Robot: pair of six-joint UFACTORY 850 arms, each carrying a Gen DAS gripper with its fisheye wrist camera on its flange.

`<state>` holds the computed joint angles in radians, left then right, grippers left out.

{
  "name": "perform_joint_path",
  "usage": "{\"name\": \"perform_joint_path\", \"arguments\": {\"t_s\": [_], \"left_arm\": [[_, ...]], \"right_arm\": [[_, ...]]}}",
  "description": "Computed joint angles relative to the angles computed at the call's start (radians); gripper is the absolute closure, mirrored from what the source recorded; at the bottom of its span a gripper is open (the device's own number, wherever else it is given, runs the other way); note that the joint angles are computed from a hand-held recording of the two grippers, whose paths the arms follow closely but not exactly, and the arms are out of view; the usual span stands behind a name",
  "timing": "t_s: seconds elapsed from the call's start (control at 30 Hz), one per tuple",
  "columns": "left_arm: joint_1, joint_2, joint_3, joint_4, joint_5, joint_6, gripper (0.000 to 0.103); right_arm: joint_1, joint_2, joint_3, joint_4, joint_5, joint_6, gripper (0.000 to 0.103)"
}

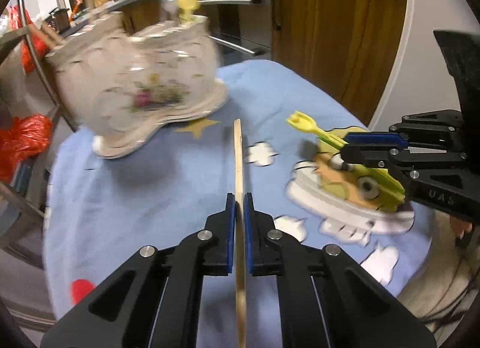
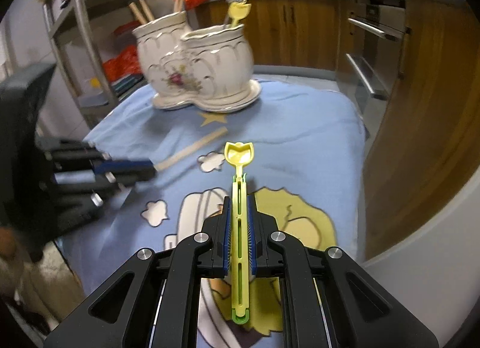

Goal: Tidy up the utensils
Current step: 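Grasp the last wooden chopstick with the left tool, then drop the chopstick in the taller cup while the right tool drops the yellow utensil in the shorter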

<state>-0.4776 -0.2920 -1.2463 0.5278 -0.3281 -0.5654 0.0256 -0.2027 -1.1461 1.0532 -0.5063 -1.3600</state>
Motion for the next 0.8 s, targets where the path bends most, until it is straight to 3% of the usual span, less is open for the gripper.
{"name": "perform_joint_path", "arguments": {"t_s": [0.17,0.43,0.53,0.6,0.8], "left_arm": [[0.052,0.053,0.061,-0.053,-0.004,0.116,0.097],[0.109,0.058,0.078,-0.319,-0.038,0.361,0.097],[0.111,0.055,0.073,-0.332,-0.049,0.356,0.095],[0.106,0.052,0.069,-0.311,-0.053,0.326,0.087],[0.091,0.014,0.041,-0.173,-0.052,0.180,0.086]], "right_arm": [[0.033,-0.023,-0.031,-0.140,-0.018,0.083,0.093],[0.061,-0.049,-0.072,-0.352,-0.038,0.242,0.091],[0.066,-0.052,-0.084,-0.403,-0.038,0.287,0.085],[0.073,-0.060,-0.096,-0.431,-0.040,0.309,0.085],[0.085,-0.084,-0.126,-0.459,-0.046,0.332,0.087]]}}
